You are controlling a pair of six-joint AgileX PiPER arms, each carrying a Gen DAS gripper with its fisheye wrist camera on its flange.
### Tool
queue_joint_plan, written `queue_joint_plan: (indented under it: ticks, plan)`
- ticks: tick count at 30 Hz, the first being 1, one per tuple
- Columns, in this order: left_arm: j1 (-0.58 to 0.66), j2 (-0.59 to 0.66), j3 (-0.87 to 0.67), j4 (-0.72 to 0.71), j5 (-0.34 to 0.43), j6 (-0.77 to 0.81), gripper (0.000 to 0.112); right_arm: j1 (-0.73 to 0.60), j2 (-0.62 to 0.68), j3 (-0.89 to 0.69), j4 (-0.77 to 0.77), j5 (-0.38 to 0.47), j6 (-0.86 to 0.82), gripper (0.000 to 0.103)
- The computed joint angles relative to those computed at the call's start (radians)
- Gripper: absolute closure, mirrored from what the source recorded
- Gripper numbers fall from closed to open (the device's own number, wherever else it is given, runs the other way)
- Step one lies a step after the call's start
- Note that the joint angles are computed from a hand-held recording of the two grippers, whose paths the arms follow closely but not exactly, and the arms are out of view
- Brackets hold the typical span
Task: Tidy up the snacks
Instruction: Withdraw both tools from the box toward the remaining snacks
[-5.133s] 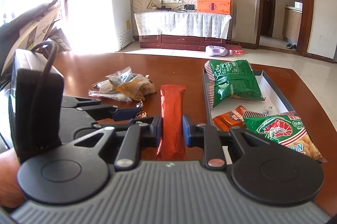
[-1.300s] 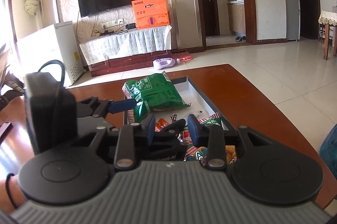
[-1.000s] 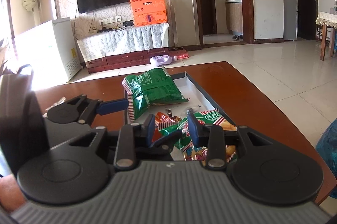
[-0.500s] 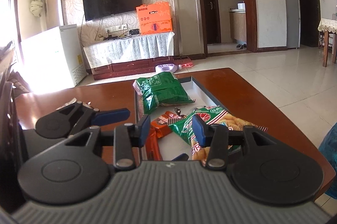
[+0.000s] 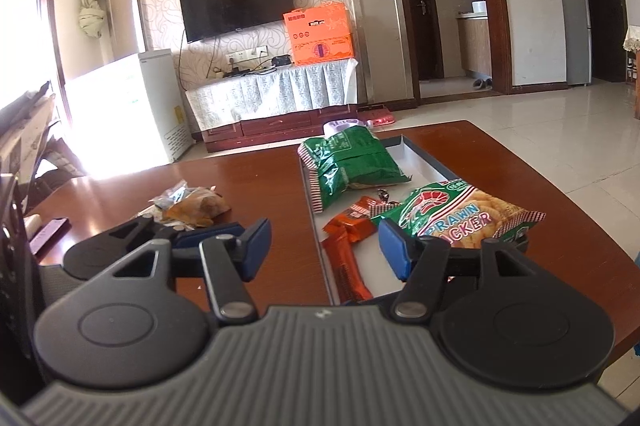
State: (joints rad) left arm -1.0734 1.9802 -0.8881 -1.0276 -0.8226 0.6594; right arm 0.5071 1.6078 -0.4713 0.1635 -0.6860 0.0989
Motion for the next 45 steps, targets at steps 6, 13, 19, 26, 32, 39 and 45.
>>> queue_joint_plan:
  ticks: [6,13,19,26,32,39,45]
  plan:
    - [-0.013,-0.049,0.092,-0.018,-0.038,-0.049,0.014,0.039,0.013,-0.012,0.029,-0.002,-0.019,0.032]
    - [-0.038,-0.102,0.194,-0.073,-0.090,-0.077,0.014,0.093,0.042,-0.059,0.064,0.033,-0.042,0.032]
    - [-0.034,-0.144,0.259,-0.125,-0.123,-0.092,0.014,0.135,0.077,-0.122,0.080,0.086,-0.076,0.032]
    - [0.011,-0.209,0.323,-0.142,-0.142,-0.116,0.014,0.169,0.107,-0.172,0.072,0.122,-0.057,0.032]
    - [0.049,-0.232,0.338,-0.160,-0.143,-0.098,0.014,0.203,0.134,-0.211,0.068,0.141,-0.068,0.032]
    - [0.119,-0.232,0.346,-0.158,-0.144,-0.091,0.014,0.210,0.146,-0.264,0.008,0.159,-0.043,0.032]
    - [0.238,-0.234,0.346,-0.046,-0.105,-0.087,0.014,0.194,0.206,-0.380,-0.023,0.220,-0.061,0.032]
